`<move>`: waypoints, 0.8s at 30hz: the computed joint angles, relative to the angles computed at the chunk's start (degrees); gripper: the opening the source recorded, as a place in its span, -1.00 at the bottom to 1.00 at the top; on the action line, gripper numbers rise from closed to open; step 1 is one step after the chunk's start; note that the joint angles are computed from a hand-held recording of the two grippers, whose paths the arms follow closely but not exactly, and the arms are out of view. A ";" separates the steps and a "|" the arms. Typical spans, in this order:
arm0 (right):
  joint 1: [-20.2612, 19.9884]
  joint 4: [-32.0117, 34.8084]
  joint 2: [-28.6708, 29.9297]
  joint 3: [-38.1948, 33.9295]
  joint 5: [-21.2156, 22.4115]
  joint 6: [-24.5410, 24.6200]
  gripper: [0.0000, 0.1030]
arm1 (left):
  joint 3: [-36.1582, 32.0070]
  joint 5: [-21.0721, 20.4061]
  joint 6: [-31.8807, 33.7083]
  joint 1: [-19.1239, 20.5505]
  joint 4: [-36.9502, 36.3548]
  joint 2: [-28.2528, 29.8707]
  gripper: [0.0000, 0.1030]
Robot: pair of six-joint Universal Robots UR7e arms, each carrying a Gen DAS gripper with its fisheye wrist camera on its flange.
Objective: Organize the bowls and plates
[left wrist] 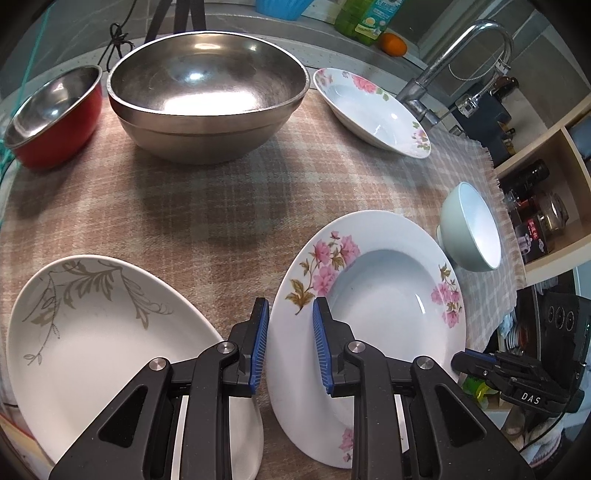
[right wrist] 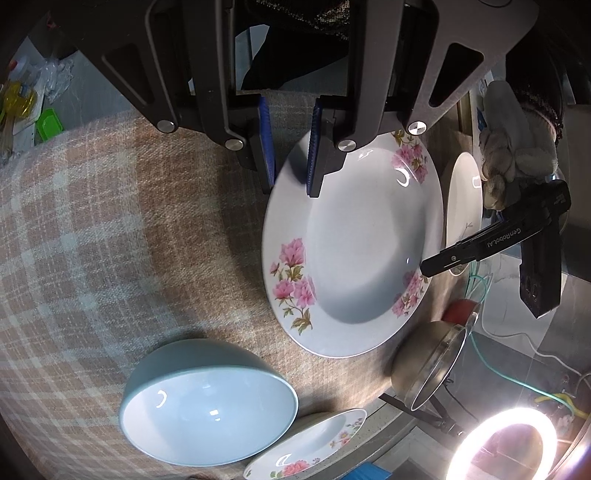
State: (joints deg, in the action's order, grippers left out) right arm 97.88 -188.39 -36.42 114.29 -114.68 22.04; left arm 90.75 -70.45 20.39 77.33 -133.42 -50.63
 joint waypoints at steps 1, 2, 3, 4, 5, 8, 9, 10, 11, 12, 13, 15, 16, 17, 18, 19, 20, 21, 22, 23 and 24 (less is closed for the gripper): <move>0.01 0.01 -0.04 0.09 0.00 -0.04 -0.66 | -0.01 -0.02 0.00 -0.02 -0.03 0.02 -0.56; 0.00 -0.08 -0.07 0.19 0.03 0.04 -0.66 | 0.02 0.01 0.08 -0.05 -0.08 0.04 -0.56; 0.01 -0.18 -0.12 0.36 0.04 0.02 -0.66 | 0.01 0.00 0.09 -0.07 -0.09 0.06 -0.56; 0.06 -0.13 -0.11 0.32 -0.05 0.08 -0.66 | -0.01 -0.03 0.07 -0.07 -0.04 0.08 -0.56; 0.05 -0.30 -0.20 0.52 -0.08 0.14 -0.66 | 0.01 -0.01 0.10 -0.09 -0.07 0.10 -0.56; 0.11 -0.51 -0.28 0.74 -0.23 0.31 -0.66 | 0.17 0.11 0.40 -0.21 -0.32 0.14 -0.56; 0.09 -0.44 -0.32 0.78 -0.18 0.33 -0.66 | 0.21 0.17 0.48 -0.23 -0.40 0.14 -0.56; 0.11 -0.42 -0.38 0.84 -0.22 0.29 -0.66 | 0.21 0.17 0.48 -0.23 -0.40 0.14 -0.56; 0.16 -0.37 -0.41 0.85 -0.31 0.36 -0.66 | 0.20 0.16 0.42 -0.27 -0.41 0.19 -0.56; 0.24 -0.34 -0.39 0.82 -0.43 0.43 -0.66 | 0.20 0.17 0.47 -0.27 -0.41 0.18 -0.56; 0.30 -0.34 -0.38 0.84 -0.52 0.39 -0.66 | 0.22 0.14 0.50 -0.24 -0.38 0.15 -0.56; 0.33 -0.40 -0.39 0.90 -0.50 0.49 -0.66 | 0.17 0.12 0.43 -0.23 -0.33 0.17 -0.56; 0.35 -0.36 -0.39 0.89 -0.51 0.39 -0.65 | 0.26 0.21 0.55 -0.24 -0.43 0.13 -0.55; 0.36 -0.33 -0.41 0.89 -0.52 0.33 -0.65 | 0.37 0.40 0.77 -0.34 -0.59 0.13 -0.55; 0.37 -0.38 -0.34 0.83 -0.54 0.39 -0.65 | 0.48 0.57 0.90 -0.41 -0.73 0.12 -0.54; 0.37 -0.29 -0.36 0.81 -0.51 0.31 -0.64 | 0.55 0.72 0.98 -0.47 -0.80 0.12 -0.54; 0.32 -0.25 -0.43 0.90 -0.44 0.16 -0.63 | 0.62 0.87 1.03 -0.52 -0.88 0.11 -0.53; 0.36 0.01 -0.50 0.85 -0.50 -0.09 -0.62 | 0.65 0.98 0.95 -0.56 -0.90 0.12 -0.53; 0.50 0.27 -0.51 0.73 -0.87 -0.25 -0.62 | 0.71 1.22 1.11 -0.64 -0.88 0.10 -0.53; 0.64 0.33 -0.43 0.62 -1.28 -0.36 -0.62 | 0.89 1.56 1.25 -0.75 -1.03 0.05 -0.54; 0.80 0.61 -0.53 0.58 -1.73 -0.63 -0.56 | 1.02 1.78 1.35 -0.82 -1.18 -0.01 -0.54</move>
State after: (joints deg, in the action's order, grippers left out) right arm 98.67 -187.78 -36.96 114.87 -116.41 21.41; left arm 91.77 -68.67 21.74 76.50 -134.60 -50.64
